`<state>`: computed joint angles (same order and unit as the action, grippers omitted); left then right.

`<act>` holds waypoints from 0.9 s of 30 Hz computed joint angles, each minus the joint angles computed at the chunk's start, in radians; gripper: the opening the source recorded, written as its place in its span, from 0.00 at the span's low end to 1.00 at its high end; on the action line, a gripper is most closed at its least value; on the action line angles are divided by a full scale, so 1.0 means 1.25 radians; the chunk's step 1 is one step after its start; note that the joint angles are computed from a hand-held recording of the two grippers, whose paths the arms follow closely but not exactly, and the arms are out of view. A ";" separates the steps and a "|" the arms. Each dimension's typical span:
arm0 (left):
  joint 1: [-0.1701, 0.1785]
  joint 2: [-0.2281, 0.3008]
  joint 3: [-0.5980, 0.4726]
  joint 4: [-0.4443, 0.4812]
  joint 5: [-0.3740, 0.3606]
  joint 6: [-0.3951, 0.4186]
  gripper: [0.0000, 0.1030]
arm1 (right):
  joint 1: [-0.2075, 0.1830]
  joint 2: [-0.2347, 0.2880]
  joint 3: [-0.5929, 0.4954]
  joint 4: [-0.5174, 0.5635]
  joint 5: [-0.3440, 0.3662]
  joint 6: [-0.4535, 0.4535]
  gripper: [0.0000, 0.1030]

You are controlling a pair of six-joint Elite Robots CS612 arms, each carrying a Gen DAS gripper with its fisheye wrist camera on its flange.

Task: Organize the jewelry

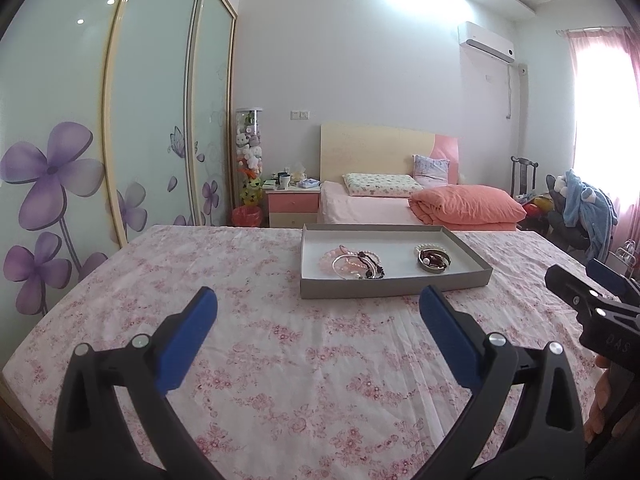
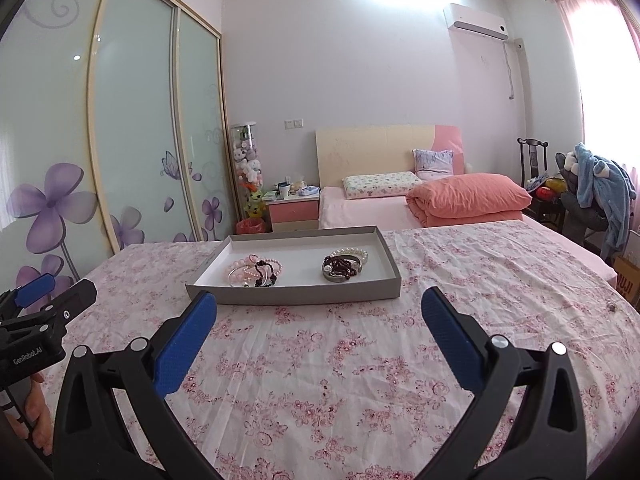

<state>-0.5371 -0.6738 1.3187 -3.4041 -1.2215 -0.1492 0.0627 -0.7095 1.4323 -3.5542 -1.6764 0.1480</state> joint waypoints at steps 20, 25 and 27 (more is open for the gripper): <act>-0.004 0.005 -0.008 0.017 0.005 0.012 0.96 | -0.002 0.000 0.001 0.008 0.008 0.006 0.98; -0.003 0.007 -0.012 0.022 0.002 0.007 0.96 | -0.003 0.000 0.001 0.010 0.008 0.008 0.98; -0.003 0.008 -0.014 0.024 0.002 0.007 0.96 | -0.002 0.000 0.001 0.011 0.008 0.010 0.98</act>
